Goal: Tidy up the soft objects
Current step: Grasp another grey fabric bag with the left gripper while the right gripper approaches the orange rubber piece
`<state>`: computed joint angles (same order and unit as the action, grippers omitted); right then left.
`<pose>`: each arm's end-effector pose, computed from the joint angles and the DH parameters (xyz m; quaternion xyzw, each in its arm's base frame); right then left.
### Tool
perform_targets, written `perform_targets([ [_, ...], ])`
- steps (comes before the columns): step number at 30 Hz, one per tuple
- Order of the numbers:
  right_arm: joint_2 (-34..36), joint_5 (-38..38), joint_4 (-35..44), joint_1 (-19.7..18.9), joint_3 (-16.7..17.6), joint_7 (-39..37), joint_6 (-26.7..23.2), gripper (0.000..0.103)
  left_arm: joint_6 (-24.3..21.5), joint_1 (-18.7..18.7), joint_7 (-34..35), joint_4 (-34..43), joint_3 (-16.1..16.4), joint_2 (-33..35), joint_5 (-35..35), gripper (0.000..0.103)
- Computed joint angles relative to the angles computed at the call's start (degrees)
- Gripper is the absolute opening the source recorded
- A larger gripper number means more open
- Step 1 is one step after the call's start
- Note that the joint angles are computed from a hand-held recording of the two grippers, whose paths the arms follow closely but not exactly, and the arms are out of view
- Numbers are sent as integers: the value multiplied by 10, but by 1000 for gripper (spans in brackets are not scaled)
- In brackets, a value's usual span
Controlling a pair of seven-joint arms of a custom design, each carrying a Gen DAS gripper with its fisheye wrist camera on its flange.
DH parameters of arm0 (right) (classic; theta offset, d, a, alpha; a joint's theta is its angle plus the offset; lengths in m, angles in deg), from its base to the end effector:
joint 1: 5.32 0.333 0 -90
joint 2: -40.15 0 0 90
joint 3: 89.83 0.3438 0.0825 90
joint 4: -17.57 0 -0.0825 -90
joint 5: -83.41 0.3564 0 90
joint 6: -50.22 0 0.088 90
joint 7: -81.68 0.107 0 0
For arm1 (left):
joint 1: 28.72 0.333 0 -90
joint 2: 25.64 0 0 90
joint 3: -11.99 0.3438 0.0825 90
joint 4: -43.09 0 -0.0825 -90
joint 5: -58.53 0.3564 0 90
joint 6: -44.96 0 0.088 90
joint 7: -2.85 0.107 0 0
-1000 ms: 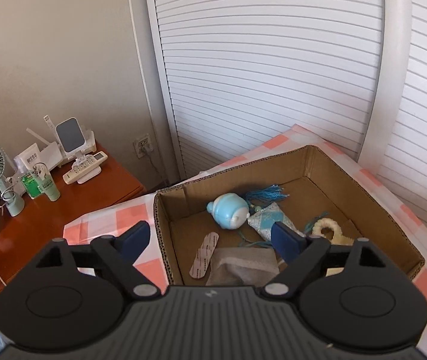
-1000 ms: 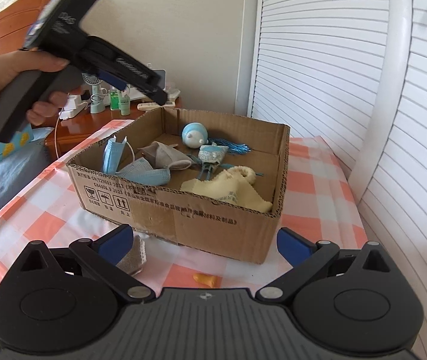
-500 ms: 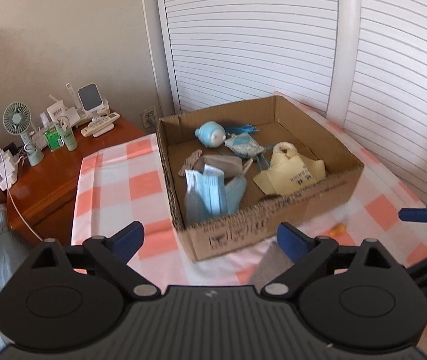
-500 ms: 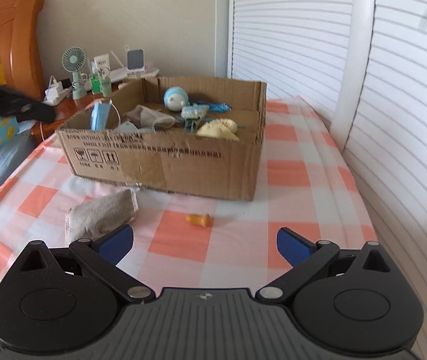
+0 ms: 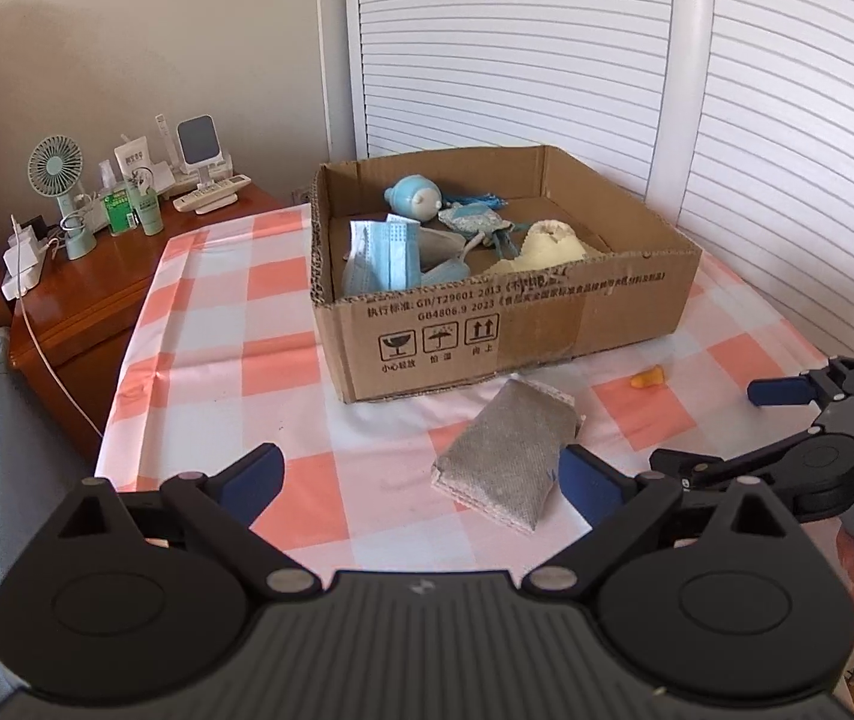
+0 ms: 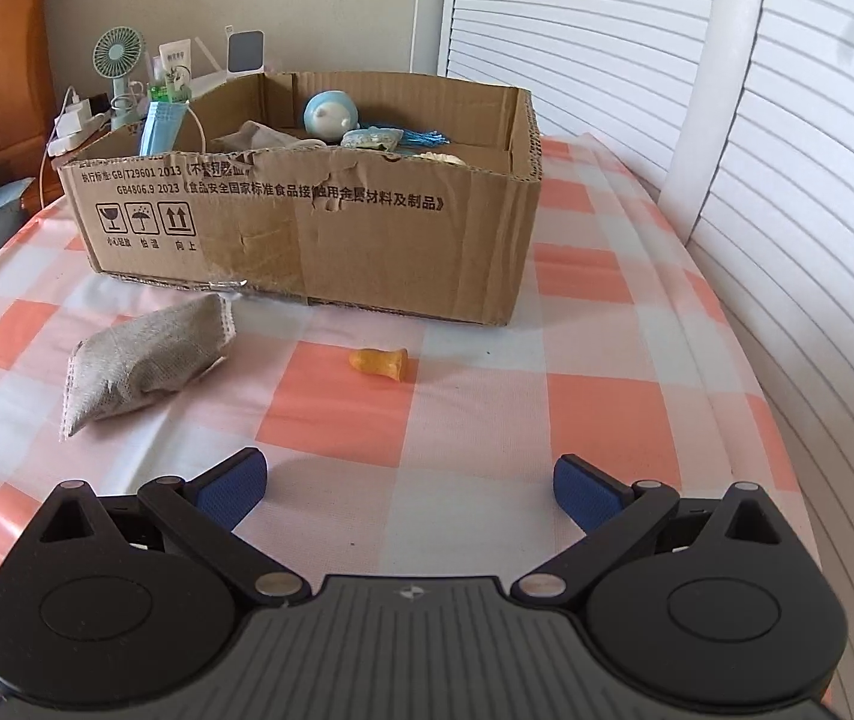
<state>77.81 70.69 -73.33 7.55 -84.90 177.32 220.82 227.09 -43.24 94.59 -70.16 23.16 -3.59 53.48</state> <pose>0.7061 0.2264 0.3773 -0.7719 0.5233 -0.2265 0.2812 0.6507 -0.0455 0.4208 -0.6328 0.6620 -0.2777 0.2901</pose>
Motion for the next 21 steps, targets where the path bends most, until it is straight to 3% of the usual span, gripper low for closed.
perform_targets([
  [6,8,10,6,-21,25,-30,7,103,-32,75,50,35,-91,31,-12,98],
  [16,16,22,16,-29,37,-53,8,103,-103,128,132,117,-151,93,-17,98],
  [21,21,30,20,-37,46,-70,9,103,-136,186,216,165,-221,122,-60,98],
])
